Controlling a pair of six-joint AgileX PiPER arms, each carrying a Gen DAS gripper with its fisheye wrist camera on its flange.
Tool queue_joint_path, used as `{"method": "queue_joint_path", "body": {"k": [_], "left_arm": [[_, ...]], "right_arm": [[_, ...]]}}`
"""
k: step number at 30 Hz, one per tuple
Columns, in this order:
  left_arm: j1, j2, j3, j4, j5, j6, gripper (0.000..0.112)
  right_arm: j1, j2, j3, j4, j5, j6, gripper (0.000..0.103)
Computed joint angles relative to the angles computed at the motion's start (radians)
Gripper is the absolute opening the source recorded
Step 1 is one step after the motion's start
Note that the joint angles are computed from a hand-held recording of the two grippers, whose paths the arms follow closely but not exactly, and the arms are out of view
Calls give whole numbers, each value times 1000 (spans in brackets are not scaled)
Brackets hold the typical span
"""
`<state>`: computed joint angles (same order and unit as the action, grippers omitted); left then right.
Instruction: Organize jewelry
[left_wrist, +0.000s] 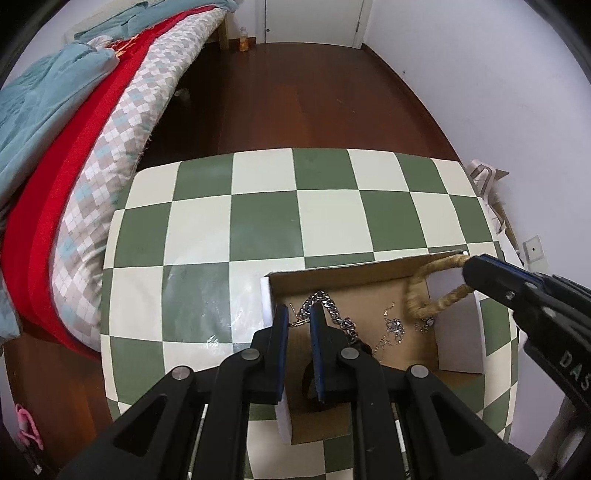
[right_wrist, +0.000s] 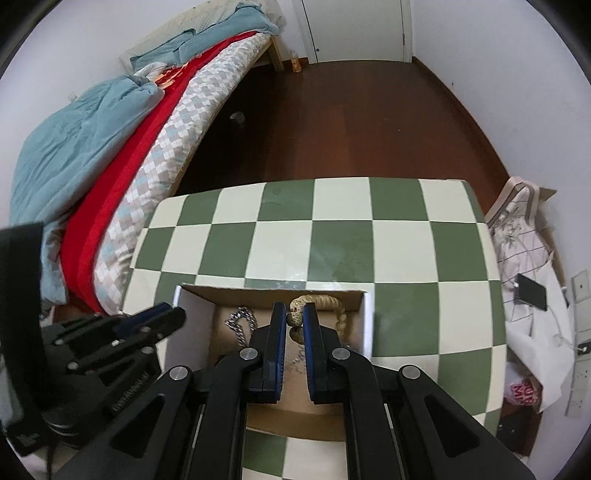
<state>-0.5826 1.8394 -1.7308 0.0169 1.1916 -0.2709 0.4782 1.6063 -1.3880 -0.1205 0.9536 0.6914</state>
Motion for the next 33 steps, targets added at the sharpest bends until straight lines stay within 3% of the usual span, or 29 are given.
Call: {"method": "queue_joint_path", "body": {"k": [4,6,7,8,9,12,13,14,16,19,33], "left_arm": [[6,8,-21,-8,11,-19,12],[-1,4,-27,21,13,-37,15],[-6,0,-27,44,11,-50,20],[-12,-5,-28,74,10,-68,40],[-15,-11,-26,92,8,-78,65],[-20,-37,-7,147,-6,-118,86],[-22,-41,-5,162,-2,-126,90],[-26,-47,1,180,0,-135,101],[-40,-66,29,231,-6,-165,103],[-52,-110,95,272,-30,-203,103],[-151,-334,360,421,-74,-396,103]], "right_arm": [[-50,37,-22,66,26,-30,11],[-72,41,-15,80,37,-26,27],[-71,35,-9,63,45,-9,50],[-69,25,2,44,48,8,68],[-65,14,10,25,54,21,73],[-43,-4,22,-45,94,65,76],[-36,-6,22,-61,109,73,85],[-26,-8,25,-76,124,82,96],[3,-10,29,-113,154,105,102],[51,-12,47,-147,183,137,103],[239,-113,198,-230,175,370,103]]}}
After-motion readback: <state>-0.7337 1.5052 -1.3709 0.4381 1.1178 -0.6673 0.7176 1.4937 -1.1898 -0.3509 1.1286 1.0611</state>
